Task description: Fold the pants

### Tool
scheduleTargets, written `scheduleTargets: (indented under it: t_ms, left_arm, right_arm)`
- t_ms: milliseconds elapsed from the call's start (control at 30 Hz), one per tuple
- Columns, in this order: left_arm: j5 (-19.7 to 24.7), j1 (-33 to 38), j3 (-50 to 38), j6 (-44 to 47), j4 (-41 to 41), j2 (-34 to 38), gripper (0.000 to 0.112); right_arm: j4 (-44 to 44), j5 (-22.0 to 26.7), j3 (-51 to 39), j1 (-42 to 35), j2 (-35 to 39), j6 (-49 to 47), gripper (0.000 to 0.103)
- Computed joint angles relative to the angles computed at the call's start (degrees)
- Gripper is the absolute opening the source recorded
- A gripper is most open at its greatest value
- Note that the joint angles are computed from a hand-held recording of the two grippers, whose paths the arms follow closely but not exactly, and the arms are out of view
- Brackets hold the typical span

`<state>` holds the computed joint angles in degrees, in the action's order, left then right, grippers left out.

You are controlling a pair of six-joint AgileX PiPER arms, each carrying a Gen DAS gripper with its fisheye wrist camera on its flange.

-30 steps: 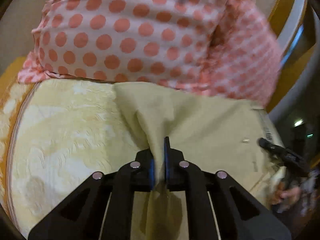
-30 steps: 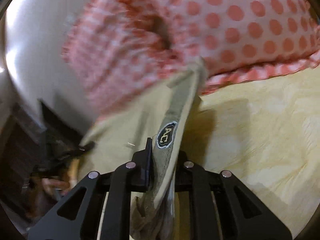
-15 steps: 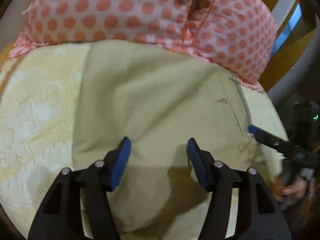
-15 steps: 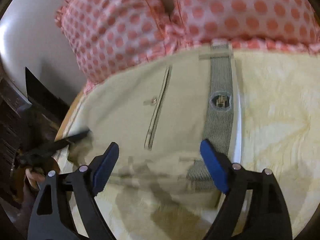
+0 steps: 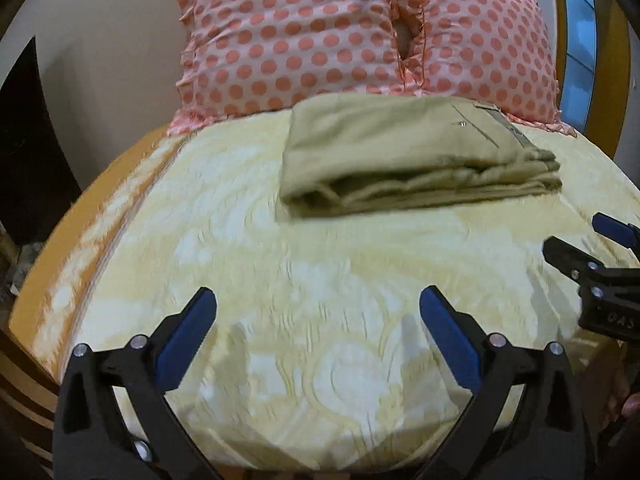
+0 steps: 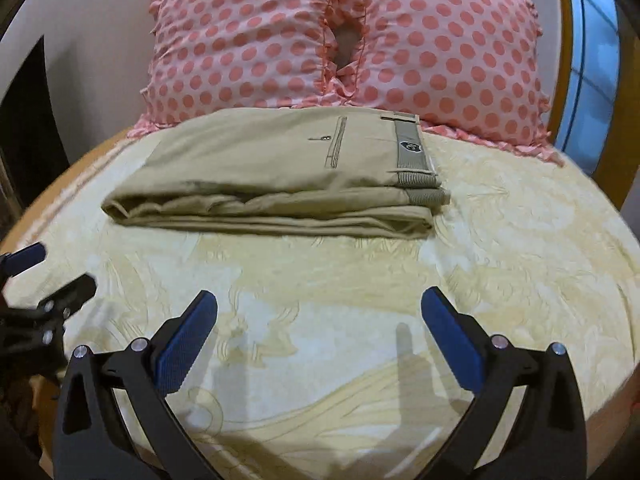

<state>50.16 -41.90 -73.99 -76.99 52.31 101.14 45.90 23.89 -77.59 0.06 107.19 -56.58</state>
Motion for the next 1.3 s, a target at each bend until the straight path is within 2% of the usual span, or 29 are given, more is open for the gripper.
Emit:
scheduleTargets:
  t_ms: [33, 100, 133, 267, 367, 467, 1300]
  left_arm:
    - [0.62, -0.13, 0.45, -1.33, 0.3, 0.38, 0.101]
    - [-1.61, 0.18, 2.77, -4.98, 2.0, -0.25, 0.101]
    - [-3.14, 0.64, 3.91, -6.43, 2.04, -0.89, 0.101]
    - [-3.58, -0.51, 6.16, -12.96, 7.12, -0.83, 0.101]
    - [-3.45, -1.08, 6.9, -15.39, 9.34, -0.66, 0.101]
    - [-3.54, -1.12, 6.96, -15.51, 9.49, -0.61, 0.101]
    - [-3.37, -1.34, 6.88, -15.95, 9.86, -0.41, 0.101]
  right_arm:
    - [0.62, 0.15, 0.26, 0.12, 0.18, -0.26, 0.102]
    - [0.04, -0.21, 1.21, 0.67, 0.24, 1.1, 0.102]
    - [1.77, -2.13, 2.57, 1.06, -0.25, -0.26, 0.102]
    - [14.12, -6.89, 7.77, 1.36, -2.24, -11.03, 0.102]
    - [23.0, -8.36, 9.52, 1.48, -2.61, -19.63, 0.102]
    - [25.89, -9.36, 10.02, 1.83, -2.65, -21.98, 0.102]
    - [26.09, -9.24, 9.91, 1.68, -2.59, -22.22, 0.102]
